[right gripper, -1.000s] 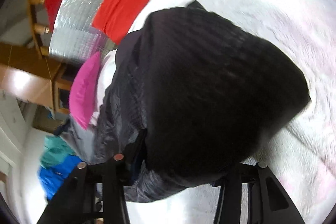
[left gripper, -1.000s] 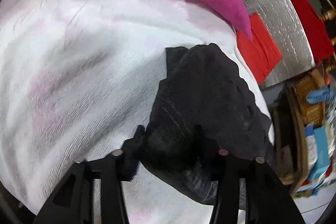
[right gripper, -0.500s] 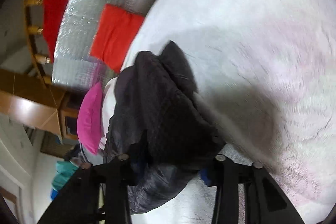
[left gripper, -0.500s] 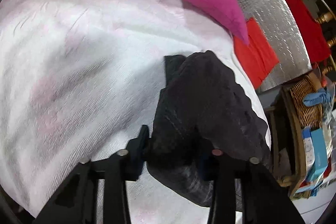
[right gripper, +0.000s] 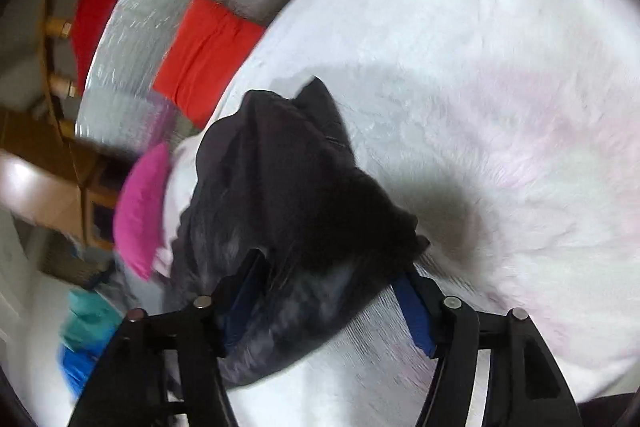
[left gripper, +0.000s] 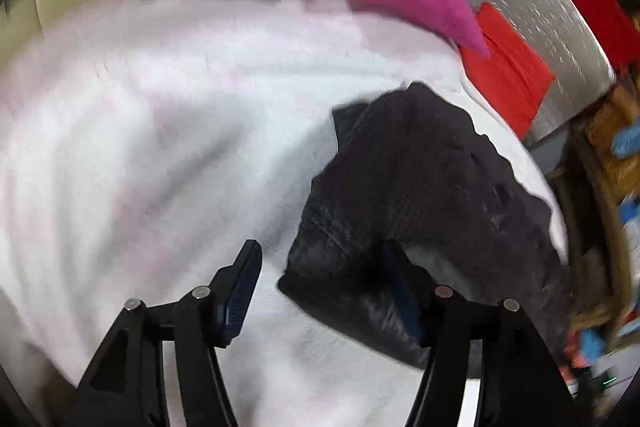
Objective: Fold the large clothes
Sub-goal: 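Open both tools and pull them back from the folded jacket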
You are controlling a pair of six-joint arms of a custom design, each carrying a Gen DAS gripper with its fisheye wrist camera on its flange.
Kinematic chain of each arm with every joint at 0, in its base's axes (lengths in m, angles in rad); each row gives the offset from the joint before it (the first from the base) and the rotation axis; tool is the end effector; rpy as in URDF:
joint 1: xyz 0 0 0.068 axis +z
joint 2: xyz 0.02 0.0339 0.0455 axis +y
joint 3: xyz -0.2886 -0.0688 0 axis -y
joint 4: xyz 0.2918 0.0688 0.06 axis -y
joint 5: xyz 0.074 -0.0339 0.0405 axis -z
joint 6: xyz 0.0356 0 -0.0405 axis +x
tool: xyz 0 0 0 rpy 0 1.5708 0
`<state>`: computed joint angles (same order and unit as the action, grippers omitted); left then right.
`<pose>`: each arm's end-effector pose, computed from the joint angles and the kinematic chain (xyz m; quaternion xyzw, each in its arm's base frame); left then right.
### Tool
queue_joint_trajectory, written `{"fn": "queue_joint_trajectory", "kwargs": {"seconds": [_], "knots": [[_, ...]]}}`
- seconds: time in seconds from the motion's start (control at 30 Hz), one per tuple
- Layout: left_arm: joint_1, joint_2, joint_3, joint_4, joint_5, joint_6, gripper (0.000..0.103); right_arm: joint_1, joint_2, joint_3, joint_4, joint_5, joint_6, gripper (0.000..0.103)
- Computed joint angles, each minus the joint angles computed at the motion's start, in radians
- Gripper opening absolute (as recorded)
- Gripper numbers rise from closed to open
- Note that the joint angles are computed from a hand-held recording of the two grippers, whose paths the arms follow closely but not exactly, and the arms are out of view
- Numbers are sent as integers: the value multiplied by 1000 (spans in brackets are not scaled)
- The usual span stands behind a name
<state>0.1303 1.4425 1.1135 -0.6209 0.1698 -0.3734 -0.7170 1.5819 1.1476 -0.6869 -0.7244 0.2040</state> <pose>0.3400 0.0385 0.2735 -0.2113 0.9253 -0.1171 0.2923 0.2845 -0.2168 0.2431 0.3344 0.8517 0.2812 0.2893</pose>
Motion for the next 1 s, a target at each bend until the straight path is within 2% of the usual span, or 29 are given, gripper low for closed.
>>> {"fn": "queue_joint_trajectory", "kwargs": {"seconds": [0.03, 0.13, 0.23, 0.33, 0.37, 0.5, 0.67, 0.8, 0.83, 0.9, 1.0], "knots": [[-14, -33, -11, 4, -42, 17, 73, 10, -32, -1, -19, 43, -45, 68], [-94, -200, -66, 24, -224, 101, 80, 79, -196, -72, 18, 224, -124, 70], [-187, -318, -78, 4, -373, 157, 84, 108, -305, -107, 15, 293, -219, 72], [-248, -414, -70, -44, -415, 172, 85, 154, -429, -119, -11, 325, -280, 72], [-281, -449, -59, -70, -440, 168, 85, 117, -457, -123, -24, 300, -318, 74], [-374, -509, 3, -166, -533, 153, 87, 109, -608, -113, -56, 261, -340, 83], [-512, -553, 94, -283, -642, 104, 90, 136, -735, -44, -158, 259, -377, 85], [-635, -584, 140, -335, -765, 73, 95, 145, -796, 30, -254, 268, -401, 86], [-680, -591, 160, -358, -814, 58, 96, 126, -808, 47, -279, 251, -411, 87], [-735, -596, 188, -388, -870, 38, 96, 86, -835, 69, -303, 203, -394, 95], [-839, -590, 246, -465, -982, -7, 97, -36, -861, 113, -368, 70, -419, 97]]}}
